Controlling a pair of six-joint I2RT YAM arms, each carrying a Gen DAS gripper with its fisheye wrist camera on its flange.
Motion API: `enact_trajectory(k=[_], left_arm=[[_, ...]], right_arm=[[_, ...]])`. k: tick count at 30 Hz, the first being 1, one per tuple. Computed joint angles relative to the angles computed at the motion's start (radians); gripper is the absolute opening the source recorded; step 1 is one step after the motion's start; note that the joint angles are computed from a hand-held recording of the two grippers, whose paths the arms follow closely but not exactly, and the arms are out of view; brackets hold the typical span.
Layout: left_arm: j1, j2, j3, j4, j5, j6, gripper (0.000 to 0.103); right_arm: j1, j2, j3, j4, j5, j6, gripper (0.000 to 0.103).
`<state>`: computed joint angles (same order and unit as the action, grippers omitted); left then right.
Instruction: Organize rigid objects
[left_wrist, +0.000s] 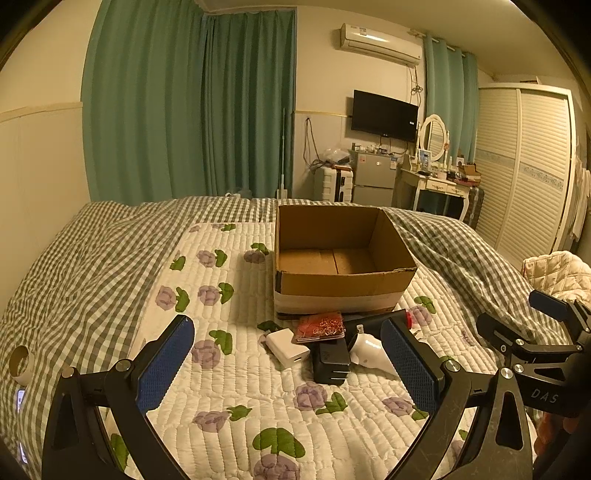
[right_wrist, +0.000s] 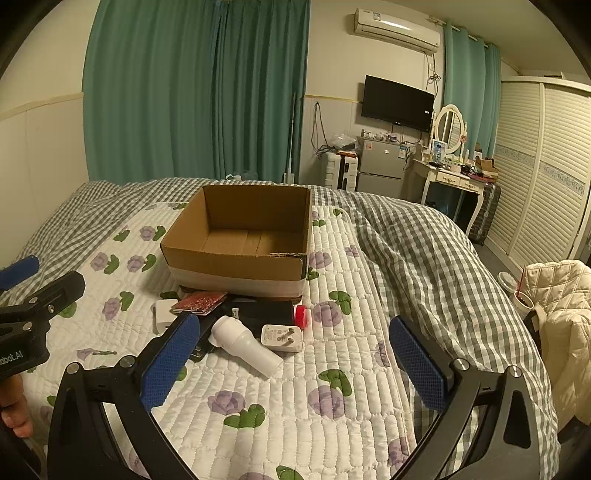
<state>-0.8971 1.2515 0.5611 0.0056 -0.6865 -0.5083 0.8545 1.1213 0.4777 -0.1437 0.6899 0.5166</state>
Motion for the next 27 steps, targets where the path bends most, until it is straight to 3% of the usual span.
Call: enact_trajectory(k=[27], left_arm=[[-0.003,0.029,0.011,0.008,-0.007,0.004,0.103]], right_arm=[[-0.004,-0.004,0.003,-0.009,-0.003,-0.005,0.103]])
